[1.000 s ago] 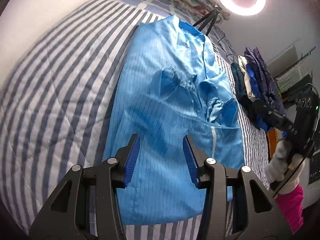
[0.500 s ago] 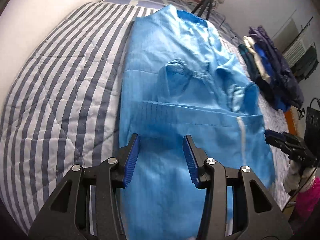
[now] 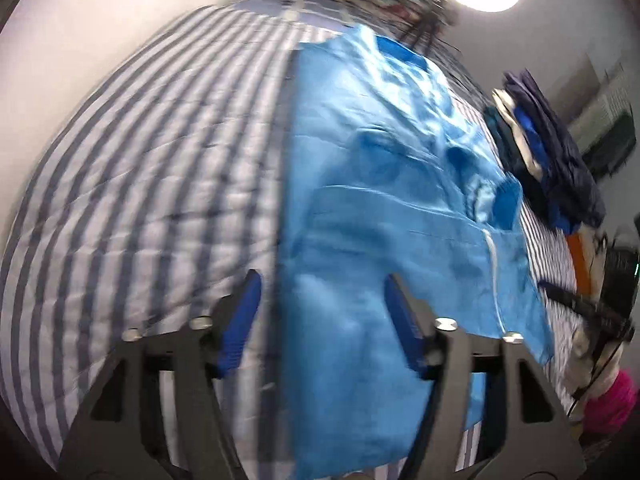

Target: Fold large clothes

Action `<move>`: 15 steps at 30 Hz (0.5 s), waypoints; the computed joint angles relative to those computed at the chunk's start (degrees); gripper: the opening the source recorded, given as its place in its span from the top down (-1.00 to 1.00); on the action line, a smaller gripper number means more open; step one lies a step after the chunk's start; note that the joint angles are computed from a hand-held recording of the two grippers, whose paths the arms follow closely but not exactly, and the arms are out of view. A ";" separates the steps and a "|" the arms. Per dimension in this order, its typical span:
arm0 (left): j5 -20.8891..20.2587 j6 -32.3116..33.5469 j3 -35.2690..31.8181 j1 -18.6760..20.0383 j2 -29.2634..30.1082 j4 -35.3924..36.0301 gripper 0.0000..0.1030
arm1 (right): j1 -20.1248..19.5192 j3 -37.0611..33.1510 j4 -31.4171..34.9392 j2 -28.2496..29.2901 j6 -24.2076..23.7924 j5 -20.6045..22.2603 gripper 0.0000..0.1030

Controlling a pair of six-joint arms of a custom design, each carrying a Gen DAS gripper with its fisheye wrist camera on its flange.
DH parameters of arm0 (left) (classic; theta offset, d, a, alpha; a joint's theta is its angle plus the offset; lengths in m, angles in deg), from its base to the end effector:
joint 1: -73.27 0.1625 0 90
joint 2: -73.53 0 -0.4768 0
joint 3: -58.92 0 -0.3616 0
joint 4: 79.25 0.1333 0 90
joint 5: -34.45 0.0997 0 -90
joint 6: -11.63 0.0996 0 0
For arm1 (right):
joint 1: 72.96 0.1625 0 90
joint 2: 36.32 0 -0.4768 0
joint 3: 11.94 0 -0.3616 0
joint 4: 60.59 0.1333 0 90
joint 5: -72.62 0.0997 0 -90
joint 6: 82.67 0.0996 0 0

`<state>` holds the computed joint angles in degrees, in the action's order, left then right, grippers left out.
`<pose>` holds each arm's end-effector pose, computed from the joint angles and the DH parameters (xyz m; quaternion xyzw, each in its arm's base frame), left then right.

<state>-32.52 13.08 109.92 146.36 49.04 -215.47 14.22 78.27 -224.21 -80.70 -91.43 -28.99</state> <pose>-0.0918 -0.8942 0.1461 0.1203 0.9585 -0.1926 0.1723 0.0774 -0.7311 0.1968 0.0258 -0.9657 0.2278 0.1218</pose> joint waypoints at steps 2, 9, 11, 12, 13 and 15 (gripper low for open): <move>-2.81 -4.48 -2.01 1.40 -0.07 3.68 -0.31 | -1.48 1.83 0.21 -1.13 1.76 3.76 -0.48; -11.70 -9.16 -6.68 3.58 0.61 10.30 -0.31 | -5.10 3.43 1.24 -1.54 6.04 17.87 -0.33; -11.78 -9.28 -7.94 3.56 1.20 11.39 -0.28 | -4.94 2.95 1.68 -0.86 5.72 17.97 -0.21; -11.50 -9.20 -8.36 3.46 1.42 11.69 -0.12 | -4.84 2.75 1.79 -0.50 5.85 18.35 -0.09; -10.99 -9.25 -9.23 3.33 1.85 12.46 -0.01 | -4.68 2.44 2.44 -0.18 6.04 18.37 -0.01; -10.66 -9.63 -11.09 3.29 2.87 14.00 0.46 | -3.87 2.78 2.89 0.02 5.91 16.46 0.34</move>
